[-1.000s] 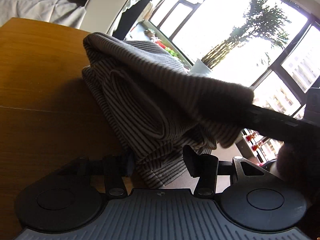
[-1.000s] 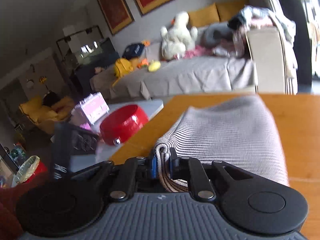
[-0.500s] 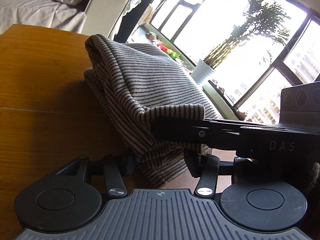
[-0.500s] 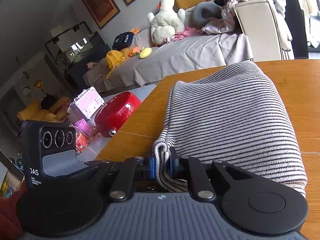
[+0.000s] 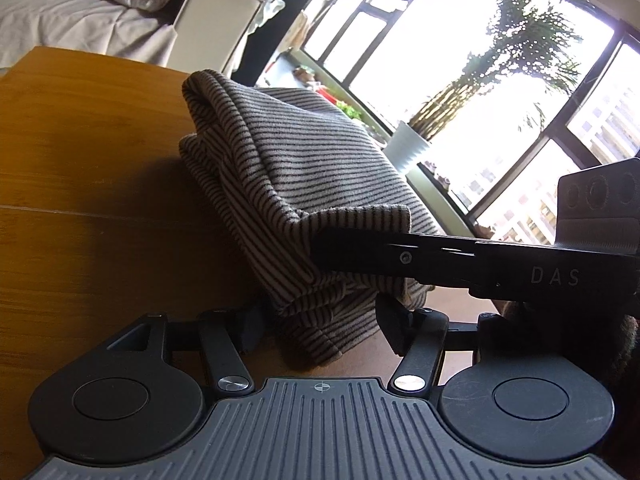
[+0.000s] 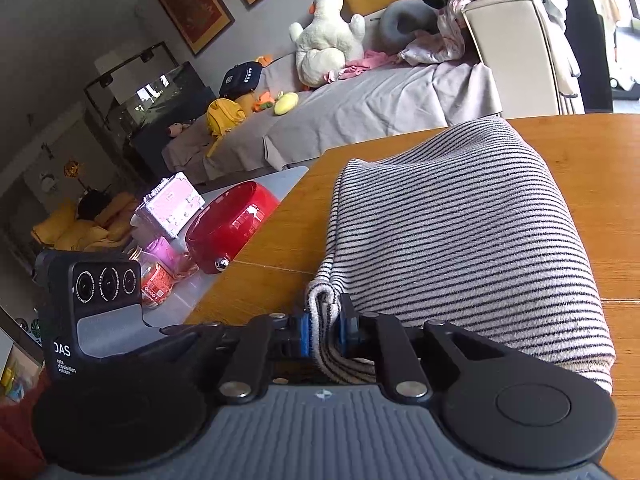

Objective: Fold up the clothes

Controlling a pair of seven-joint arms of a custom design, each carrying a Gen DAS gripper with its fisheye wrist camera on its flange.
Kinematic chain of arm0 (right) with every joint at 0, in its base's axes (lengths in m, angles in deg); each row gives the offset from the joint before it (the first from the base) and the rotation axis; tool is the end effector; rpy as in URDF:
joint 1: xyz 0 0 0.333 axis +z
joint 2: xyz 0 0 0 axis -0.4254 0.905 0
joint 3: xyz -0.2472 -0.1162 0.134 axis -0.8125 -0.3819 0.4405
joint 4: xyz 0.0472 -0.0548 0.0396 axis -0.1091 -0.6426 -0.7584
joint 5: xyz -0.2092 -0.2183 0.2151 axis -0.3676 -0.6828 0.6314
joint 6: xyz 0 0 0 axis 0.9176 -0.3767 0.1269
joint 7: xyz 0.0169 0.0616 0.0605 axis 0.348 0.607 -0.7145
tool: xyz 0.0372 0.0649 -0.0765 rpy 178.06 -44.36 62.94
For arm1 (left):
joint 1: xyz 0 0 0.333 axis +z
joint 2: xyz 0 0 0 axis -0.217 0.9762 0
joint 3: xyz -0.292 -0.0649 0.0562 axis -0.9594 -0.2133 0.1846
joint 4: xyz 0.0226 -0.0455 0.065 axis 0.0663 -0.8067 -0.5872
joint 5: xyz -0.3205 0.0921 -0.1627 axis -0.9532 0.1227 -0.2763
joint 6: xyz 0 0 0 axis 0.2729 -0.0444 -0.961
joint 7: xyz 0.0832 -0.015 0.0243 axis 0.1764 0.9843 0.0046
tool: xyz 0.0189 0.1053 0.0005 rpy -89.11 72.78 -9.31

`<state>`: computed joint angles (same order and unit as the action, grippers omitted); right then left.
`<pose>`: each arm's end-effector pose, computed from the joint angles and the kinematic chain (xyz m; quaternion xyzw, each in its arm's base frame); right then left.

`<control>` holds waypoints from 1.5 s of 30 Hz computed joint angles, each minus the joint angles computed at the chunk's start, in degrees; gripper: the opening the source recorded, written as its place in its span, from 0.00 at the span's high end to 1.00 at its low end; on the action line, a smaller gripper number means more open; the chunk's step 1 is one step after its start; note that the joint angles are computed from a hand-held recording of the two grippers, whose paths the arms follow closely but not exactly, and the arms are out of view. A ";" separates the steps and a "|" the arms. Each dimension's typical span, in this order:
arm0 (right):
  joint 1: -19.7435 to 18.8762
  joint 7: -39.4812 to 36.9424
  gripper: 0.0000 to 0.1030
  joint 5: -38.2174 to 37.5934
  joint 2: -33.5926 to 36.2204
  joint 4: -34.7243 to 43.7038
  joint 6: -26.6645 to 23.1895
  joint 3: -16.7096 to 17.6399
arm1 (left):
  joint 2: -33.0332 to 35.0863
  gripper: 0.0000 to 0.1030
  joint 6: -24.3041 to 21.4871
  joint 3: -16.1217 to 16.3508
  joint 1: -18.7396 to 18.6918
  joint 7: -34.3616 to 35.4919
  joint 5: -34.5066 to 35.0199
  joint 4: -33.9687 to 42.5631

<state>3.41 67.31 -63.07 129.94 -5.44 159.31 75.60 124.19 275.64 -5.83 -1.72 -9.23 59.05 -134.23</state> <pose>0.6764 0.4634 0.3714 -0.7419 0.4664 0.0253 0.4811 0.6324 -0.2772 0.3282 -0.5899 0.6511 -0.4767 0.0291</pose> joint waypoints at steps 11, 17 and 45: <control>-0.74 -0.88 0.88 1.62 -2.08 -4.81 3.73 1.16 | -11.85 0.27 7.65 11.09 -4.71 -8.13 -3.03 -9.97; 5.31 -1.32 0.86 -8.39 -6.74 -14.33 12.96 -7.34 | -9.53 0.30 10.81 5.32 2.23 -14.81 5.02 -7.90; -2.40 25.78 0.23 -15.03 -13.05 -23.43 8.86 -7.60 | 7.96 0.47 8.47 -2.82 4.31 -10.69 17.81 4.80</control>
